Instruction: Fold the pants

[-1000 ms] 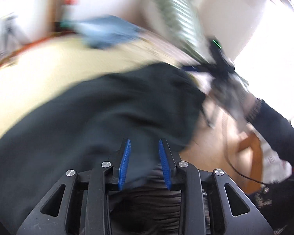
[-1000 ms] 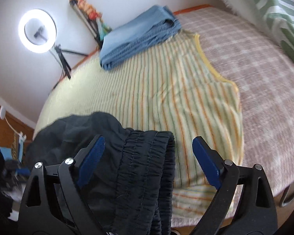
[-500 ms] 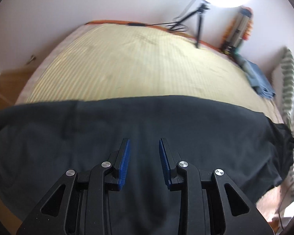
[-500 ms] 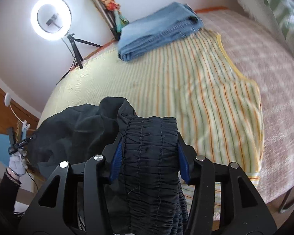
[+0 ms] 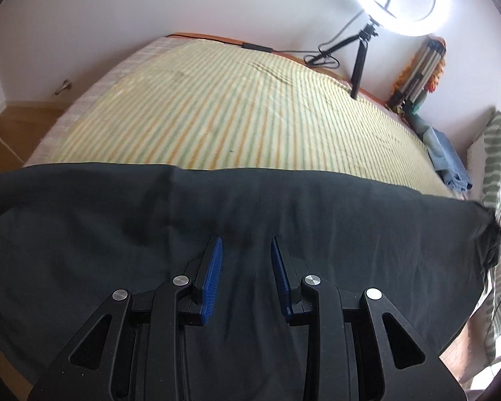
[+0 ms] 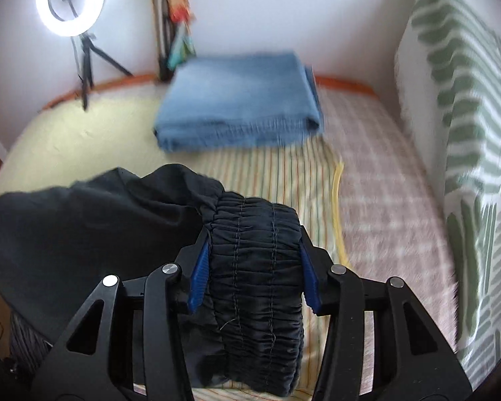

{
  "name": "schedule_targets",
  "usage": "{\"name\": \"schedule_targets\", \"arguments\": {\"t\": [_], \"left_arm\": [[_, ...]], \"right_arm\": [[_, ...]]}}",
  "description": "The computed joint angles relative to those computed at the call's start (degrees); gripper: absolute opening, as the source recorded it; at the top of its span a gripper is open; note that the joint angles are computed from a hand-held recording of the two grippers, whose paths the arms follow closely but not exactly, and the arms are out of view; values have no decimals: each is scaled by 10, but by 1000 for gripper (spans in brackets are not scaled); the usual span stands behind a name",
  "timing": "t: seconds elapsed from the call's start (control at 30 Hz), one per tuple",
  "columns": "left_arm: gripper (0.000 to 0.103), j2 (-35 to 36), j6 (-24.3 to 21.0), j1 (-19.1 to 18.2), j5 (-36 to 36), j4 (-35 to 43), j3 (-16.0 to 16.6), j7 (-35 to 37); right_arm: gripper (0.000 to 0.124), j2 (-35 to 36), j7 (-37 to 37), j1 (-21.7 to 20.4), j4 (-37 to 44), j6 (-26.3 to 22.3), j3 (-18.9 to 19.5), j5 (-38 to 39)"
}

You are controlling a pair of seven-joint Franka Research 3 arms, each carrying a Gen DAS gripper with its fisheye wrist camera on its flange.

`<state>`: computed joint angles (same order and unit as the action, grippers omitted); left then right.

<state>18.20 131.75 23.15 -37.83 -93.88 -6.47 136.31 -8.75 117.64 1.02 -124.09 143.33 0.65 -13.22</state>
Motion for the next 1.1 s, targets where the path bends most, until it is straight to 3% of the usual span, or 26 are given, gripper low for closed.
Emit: {"name": "schedule_targets", "arguments": {"t": [0.1, 0.27, 0.47, 0.8, 0.87, 1.03, 1.1], "left_arm": [[32, -4, -10, 17, -7, 13, 12, -14], [54, -9, -16, 65, -41, 32, 39, -47], [55, 29, -38, 125, -69, 74, 54, -120], [55, 102, -88, 181, -106, 119, 19, -193], [55, 107, -81, 179, -104, 118, 16, -195], [52, 92, -9, 161, -88, 90, 15, -180], [44, 83, 29, 153, -75, 76, 15, -163]], "right_arm": [[52, 15, 22, -1, -1, -5, 3, -17], [63, 5, 66, -1, -2, 2, 3, -31], [69, -21, 117, 1, -5, 20, 23, -65], [69, -29, 139, 32, 4, 65, 48, -30], [69, -24, 131, 41, 10, 70, 49, -17], [69, -10, 117, 63, 22, 79, 54, 14], [69, -2, 115, 71, 31, 76, 56, 15]]}}
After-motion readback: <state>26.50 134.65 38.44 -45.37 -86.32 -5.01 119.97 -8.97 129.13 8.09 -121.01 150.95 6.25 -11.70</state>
